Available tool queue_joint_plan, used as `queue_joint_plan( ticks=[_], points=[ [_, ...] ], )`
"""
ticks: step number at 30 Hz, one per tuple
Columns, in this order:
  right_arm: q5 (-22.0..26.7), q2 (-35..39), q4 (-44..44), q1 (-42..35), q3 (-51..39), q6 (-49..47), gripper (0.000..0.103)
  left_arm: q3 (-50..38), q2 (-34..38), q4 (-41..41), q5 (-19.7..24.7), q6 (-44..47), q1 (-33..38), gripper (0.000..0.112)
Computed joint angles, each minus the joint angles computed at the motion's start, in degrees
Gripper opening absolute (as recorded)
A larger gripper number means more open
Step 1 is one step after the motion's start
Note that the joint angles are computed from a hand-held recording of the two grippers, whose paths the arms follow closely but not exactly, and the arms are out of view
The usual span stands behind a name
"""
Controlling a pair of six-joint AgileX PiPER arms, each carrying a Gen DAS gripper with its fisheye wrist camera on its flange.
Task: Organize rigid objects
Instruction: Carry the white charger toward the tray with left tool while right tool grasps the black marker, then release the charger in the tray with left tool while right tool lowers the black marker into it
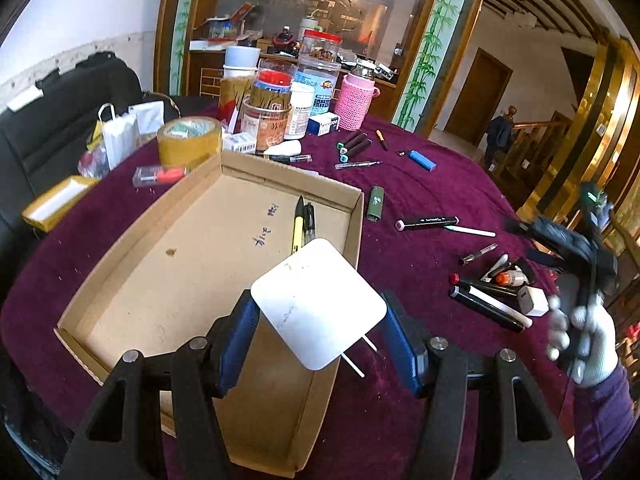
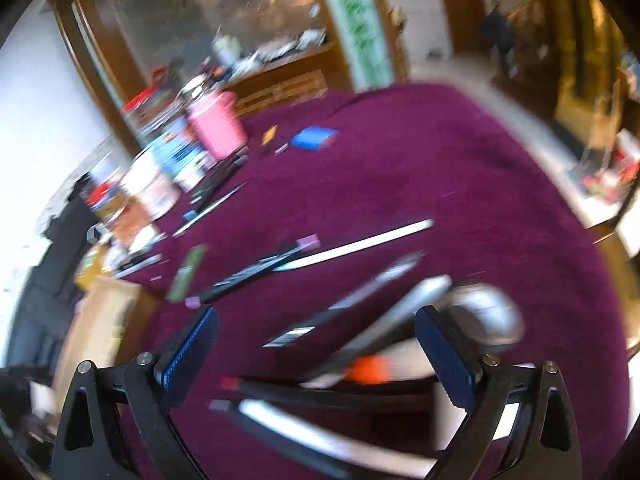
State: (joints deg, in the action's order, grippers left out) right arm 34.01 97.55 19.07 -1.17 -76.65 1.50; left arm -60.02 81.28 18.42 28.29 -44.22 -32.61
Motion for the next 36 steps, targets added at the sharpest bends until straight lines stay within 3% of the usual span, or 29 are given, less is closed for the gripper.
queue_joint_plan(
  ticks=[2,4,8,12,14,16,17,19,20,21,24,28,31,34,36],
  points=[
    [4.3,5.2,3.8,1.2,-6.5,0.5,0.097,2.6,-1.9,-3.6,-2.0,3.3,2.1,0.061],
    [8.0,10.3,5.1,2.4,-12.9,2.4,0.083,4.3,-3.1,-7.3,-3.1,7.1,4.4,0.061],
    [16.5,22.0,6.3,4.2,-27.5,10.7,0.078,6.5,-4.2,-16.5,-4.9,16.9,9.8,0.061],
    [21.3,30.3,-0.3,6.7,-39.8,22.9,0.075,7.5,-3.9,-24.2,-6.0,25.6,14.4,0.061],
    [20.6,32.3,-5.5,7.9,-43.1,31.5,0.076,7.7,-3.3,-27.3,-6.4,29.0,15.9,0.061],
    [23.0,34.8,-10.8,9.3,-48.1,36.6,0.076,7.9,-2.6,-31.4,-6.8,33.2,17.4,0.061],
    [25.7,36.8,-14.6,10.6,-52.4,38.9,0.072,8.0,-2.2,-33.7,-6.8,35.5,18.1,0.061],
    [32.5,41.2,-22.4,13.4,-61.4,40.7,0.054,8.2,-1.8,-36.3,-6.8,38.1,18.9,0.061],
    [33.6,41.7,-24.8,14.3,-62.5,40.5,0.041,8.3,-1.7,-37.4,-6.7,39.2,19.3,0.061],
    [33.3,41.1,-25.5,14.5,-61.2,39.6,0.027,8.4,-1.8,-37.7,-6.7,39.7,19.5,0.061],
    [25.7,35.2,-19.1,11.5,-49.7,34.6,0.018,8.8,-2.5,-36.0,-6.9,37.9,19.7,0.061],
    [16.7,27.6,-11.6,9.0,-35.9,28.1,0.018,8.0,-3.0,-36.1,-5.7,38.1,20.0,0.061],
    [11.5,21.6,-3.0,7.1,-26.1,20.2,0.018,5.6,-2.3,-31.1,-4.7,35.1,19.3,0.061],
    [9.0,17.5,5.4,6.4,-20.5,13.3,0.018,0.8,0.8,-32.9,-1.2,37.8,20.2,0.061],
    [8.2,14.4,10.8,6.8,-17.3,8.2,0.018,-3.4,3.6,-27.8,0.5,33.9,19.4,0.061]
  ],
)
